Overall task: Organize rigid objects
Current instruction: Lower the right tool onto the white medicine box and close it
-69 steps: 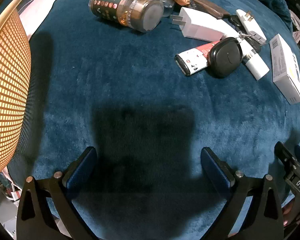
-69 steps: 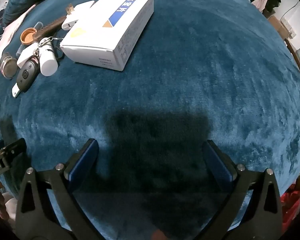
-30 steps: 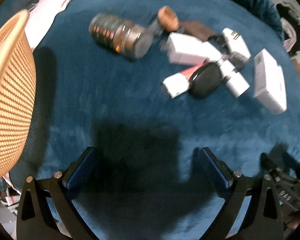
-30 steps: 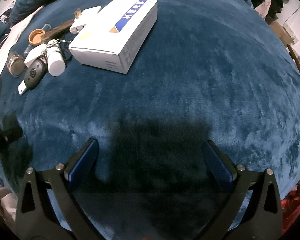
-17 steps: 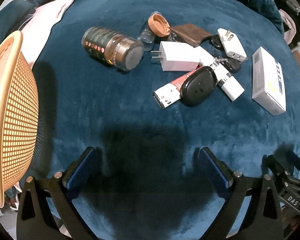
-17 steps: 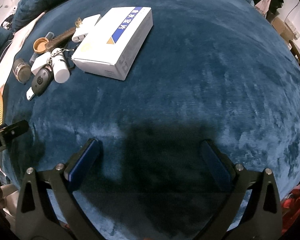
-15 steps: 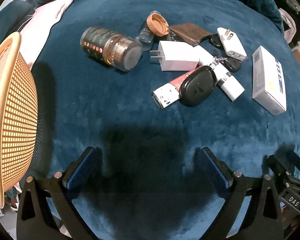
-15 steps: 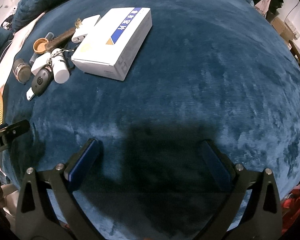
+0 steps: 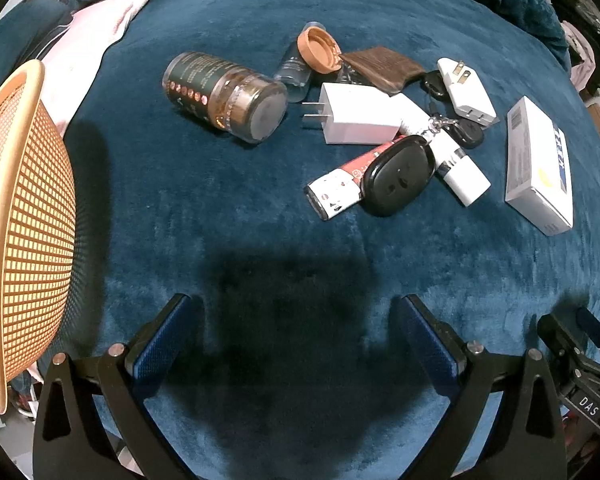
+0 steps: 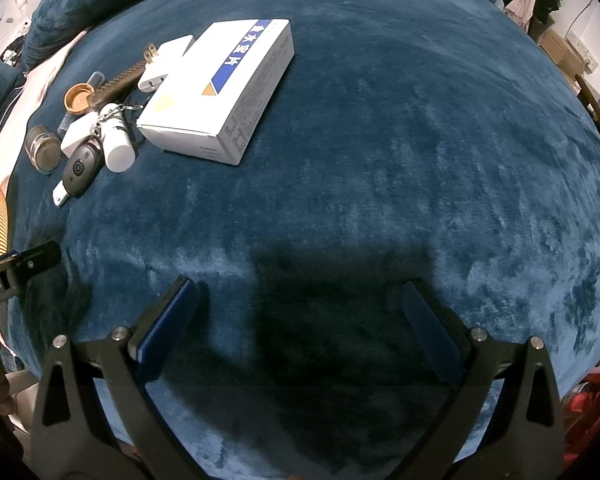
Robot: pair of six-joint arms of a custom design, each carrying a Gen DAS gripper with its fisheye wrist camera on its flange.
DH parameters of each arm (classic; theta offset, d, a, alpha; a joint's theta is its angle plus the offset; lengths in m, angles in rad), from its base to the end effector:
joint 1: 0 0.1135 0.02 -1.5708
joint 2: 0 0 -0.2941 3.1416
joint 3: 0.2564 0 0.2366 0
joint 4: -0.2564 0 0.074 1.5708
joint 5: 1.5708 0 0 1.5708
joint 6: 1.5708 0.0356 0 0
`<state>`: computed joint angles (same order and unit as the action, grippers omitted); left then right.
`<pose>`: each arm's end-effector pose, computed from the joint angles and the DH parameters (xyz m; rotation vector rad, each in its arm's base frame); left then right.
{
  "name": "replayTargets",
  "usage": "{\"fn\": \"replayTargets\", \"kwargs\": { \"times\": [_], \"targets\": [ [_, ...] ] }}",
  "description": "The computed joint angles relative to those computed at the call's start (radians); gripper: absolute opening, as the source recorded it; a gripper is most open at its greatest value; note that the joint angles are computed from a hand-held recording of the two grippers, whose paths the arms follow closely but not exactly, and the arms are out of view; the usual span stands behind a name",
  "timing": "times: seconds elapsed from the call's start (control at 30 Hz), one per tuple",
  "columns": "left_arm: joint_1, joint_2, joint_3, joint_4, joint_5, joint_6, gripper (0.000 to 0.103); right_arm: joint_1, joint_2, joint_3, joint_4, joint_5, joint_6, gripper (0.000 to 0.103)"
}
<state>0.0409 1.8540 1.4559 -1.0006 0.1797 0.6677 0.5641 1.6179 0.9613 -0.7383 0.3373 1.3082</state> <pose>0.3550 0.0082 0.2551 0.9200 2.7652 -0.1590 0.2350 0.1347 0.2092 1.0442 2.5616 -0.0828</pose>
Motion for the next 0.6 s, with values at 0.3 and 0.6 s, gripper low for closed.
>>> {"fn": "replayTargets", "kwargs": {
  "times": [0.3,0.6],
  "targets": [
    [0.021,0.039,0.078,-0.042,0.034,-0.004,0.102,-0.008,-0.039,0.036,-0.059,0.034,0.011,0.102],
    [0.006,0.078,0.197,-0.068,0.137,-0.026,0.102,-0.206,-0.001,0.255,-0.063,0.051,-0.173,0.103]
  ]
}}
